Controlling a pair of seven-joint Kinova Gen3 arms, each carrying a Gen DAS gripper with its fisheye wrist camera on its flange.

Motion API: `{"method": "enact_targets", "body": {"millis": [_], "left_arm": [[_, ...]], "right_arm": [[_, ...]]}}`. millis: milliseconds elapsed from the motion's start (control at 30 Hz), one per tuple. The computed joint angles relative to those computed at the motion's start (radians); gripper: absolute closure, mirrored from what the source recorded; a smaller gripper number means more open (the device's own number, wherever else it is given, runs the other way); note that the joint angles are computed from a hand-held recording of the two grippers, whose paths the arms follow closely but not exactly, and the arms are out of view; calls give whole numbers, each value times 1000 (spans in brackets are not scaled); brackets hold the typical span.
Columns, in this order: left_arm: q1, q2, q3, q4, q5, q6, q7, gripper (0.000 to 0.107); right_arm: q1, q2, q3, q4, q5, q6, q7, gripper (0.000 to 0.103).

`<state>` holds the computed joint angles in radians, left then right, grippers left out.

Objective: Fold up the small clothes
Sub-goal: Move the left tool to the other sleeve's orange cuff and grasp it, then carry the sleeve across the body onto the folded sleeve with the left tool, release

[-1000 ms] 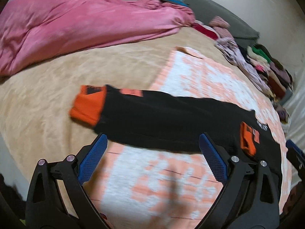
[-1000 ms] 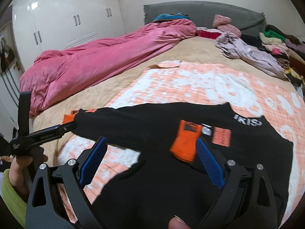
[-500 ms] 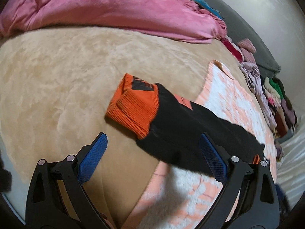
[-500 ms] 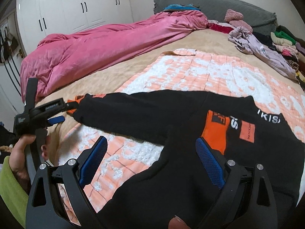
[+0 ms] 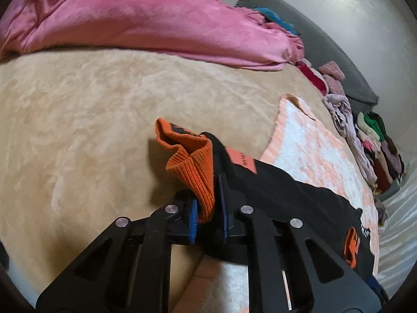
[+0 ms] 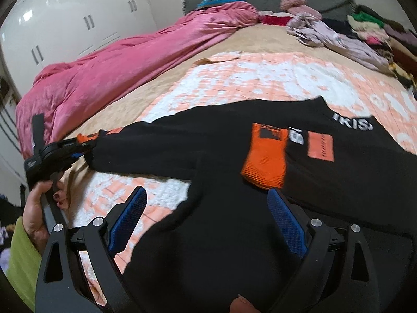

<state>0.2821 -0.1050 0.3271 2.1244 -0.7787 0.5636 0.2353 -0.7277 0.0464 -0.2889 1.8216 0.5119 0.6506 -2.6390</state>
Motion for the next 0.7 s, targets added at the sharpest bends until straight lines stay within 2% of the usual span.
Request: {"method": "enact_targets", "body": {"millis": [300, 433, 533, 700], "left_arm": [[61, -20, 101, -119, -66, 68, -33, 103], [145, 51, 145, -238, -134, 132, -79, 105], [213, 110, 149, -311, -163, 137, -123, 105], [305, 231, 141, -435, -129, 129, -255, 105]], "right_arm": [[96, -112, -3, 106, -57, -29, -43, 10], [174, -191, -10, 170, -88, -55, -61, 10], [235, -254, -7, 212, -119, -64, -63, 10], [325, -355, 28, 275, -185, -77, -26, 10]]}}
